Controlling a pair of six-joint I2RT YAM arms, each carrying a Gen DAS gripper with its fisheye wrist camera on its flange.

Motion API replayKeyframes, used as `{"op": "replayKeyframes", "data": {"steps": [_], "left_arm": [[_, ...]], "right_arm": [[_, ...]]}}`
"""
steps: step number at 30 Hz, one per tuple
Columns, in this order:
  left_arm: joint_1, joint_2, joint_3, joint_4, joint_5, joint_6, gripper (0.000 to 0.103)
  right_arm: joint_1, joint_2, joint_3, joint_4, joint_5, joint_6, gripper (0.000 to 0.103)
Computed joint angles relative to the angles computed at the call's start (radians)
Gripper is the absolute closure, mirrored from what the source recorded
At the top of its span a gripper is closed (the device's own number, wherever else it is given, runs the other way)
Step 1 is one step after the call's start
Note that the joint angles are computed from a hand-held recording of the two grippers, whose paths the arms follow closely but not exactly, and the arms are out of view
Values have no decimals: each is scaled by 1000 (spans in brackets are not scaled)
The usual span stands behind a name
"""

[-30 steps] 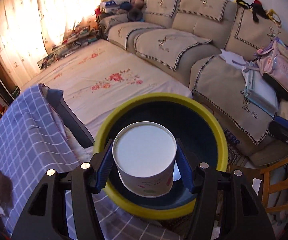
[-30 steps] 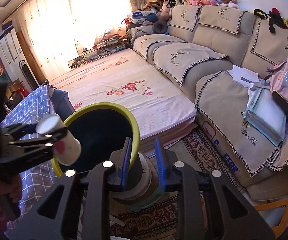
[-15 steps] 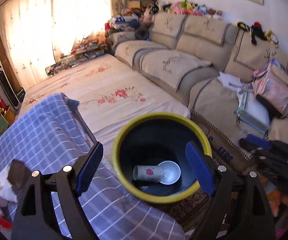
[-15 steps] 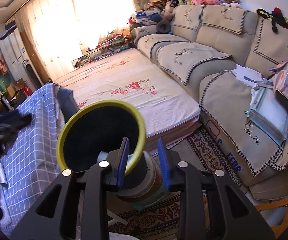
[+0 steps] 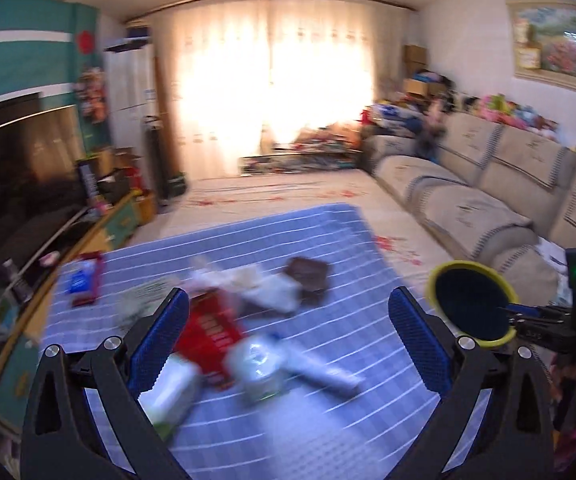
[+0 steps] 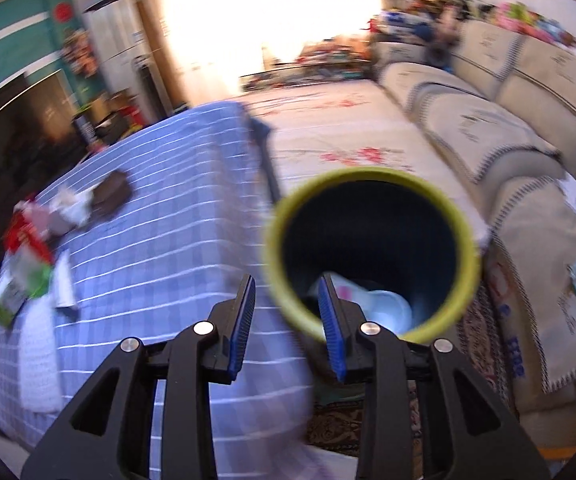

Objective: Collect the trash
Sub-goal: 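Return the right gripper to the table and grasp the clear plastic cup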

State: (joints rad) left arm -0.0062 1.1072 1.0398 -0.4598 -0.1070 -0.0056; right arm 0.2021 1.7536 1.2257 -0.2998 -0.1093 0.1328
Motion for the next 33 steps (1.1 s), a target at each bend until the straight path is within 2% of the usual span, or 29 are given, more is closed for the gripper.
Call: {"op": "replayKeyframes", "data": {"steps": [2, 5, 9, 13, 17, 19, 24, 27, 30, 33], "left_arm": [[133, -85, -55, -28, 58, 15, 5], [330, -162, -116, -63, 193, 35, 5], [507, -210, -186, -71, 302, 73, 5], [641, -250, -238, -83, 402, 115, 5], [698, -256, -250, -79, 443, 138, 5], [716, -252, -247, -87, 462, 136, 5], [723, -251, -258, -83, 472, 134, 5], [717, -249, -265, -78, 473, 134, 5], [706, -249, -271, -73, 470, 132, 5], [688, -249, -278, -69, 459, 129, 5]], "right_arm": [[59, 8, 21, -5, -10, -4, 71], [155, 33, 77, -25, -39, -19, 70], [285, 76, 166, -56, -61, -51, 70], [376, 149, 282, -91, -94, -97, 58], [440, 246, 413, -118, -91, -140, 46], [463, 295, 474, -133, -67, -158, 43], [488, 440, 669, -235, -63, -170, 43], [493, 481, 725, -266, -67, -169, 43], [490, 506, 751, -281, -88, -166, 53], [492, 517, 758, -270, -86, -162, 54]]}}
